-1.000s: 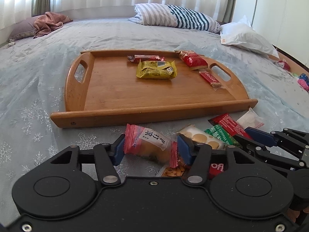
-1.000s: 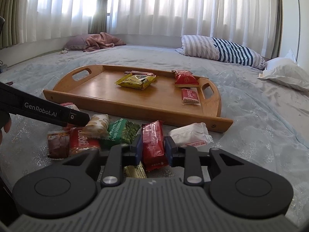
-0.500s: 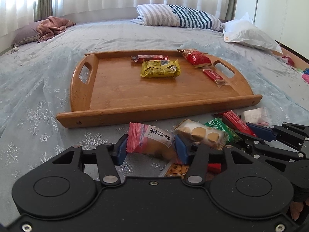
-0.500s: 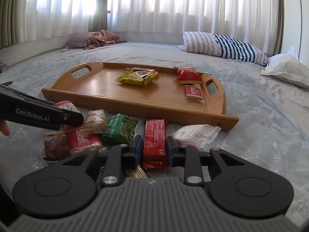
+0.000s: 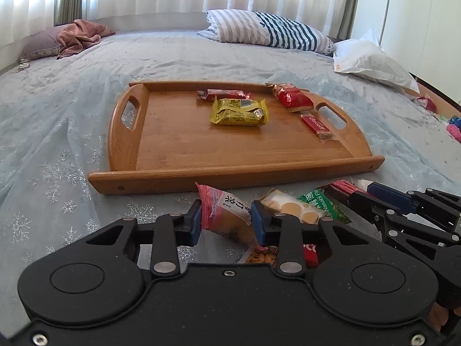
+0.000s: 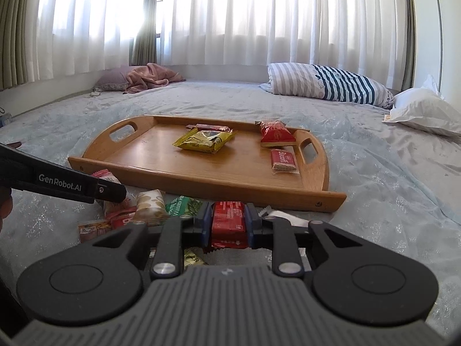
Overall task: Organize snacks
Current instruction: 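Carry the red bar to the tray with the right tool while the left tool carries the pink bread pack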
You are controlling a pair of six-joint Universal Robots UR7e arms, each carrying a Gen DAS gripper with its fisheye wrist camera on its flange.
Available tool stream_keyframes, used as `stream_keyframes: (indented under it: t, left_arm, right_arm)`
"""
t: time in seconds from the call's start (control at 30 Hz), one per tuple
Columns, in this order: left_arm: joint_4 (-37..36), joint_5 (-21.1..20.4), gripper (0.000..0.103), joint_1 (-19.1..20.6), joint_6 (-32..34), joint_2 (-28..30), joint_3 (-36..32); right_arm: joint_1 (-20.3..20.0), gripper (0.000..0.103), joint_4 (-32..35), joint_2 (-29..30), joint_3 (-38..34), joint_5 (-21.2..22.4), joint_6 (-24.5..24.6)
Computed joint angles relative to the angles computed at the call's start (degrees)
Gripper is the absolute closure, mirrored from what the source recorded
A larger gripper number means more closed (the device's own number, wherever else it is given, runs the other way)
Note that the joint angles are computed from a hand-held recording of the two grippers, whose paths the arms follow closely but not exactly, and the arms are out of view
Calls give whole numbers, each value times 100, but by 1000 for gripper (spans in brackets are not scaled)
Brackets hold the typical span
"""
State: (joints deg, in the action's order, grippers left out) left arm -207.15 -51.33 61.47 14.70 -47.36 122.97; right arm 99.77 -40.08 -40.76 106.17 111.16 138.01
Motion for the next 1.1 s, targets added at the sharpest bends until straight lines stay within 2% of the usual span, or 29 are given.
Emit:
stream_keyframes:
  t: [0.27,0.53,0.8,0.97,1.1]
  left_arm:
    - [-86,-11,71,-58,-94,-186,78]
    - [-18,-195,71,-76,-162,-354,57]
    - [270,-442,71,-49,-252,-319,-253]
    - [651,-706,71,49,-569,-268,-543]
    - [659,-639,71,54,-548,-65,-776]
  right_arm:
    - [76,75,-325,-94,147,-2,70]
    - [139,75,-720,-192,281,-46,-27]
    - [130,75,-820,-184,121,49,149]
    - [86,75,-757,-158,-36,50,185]
    - [60,75,-759,-123,-153,99,157]
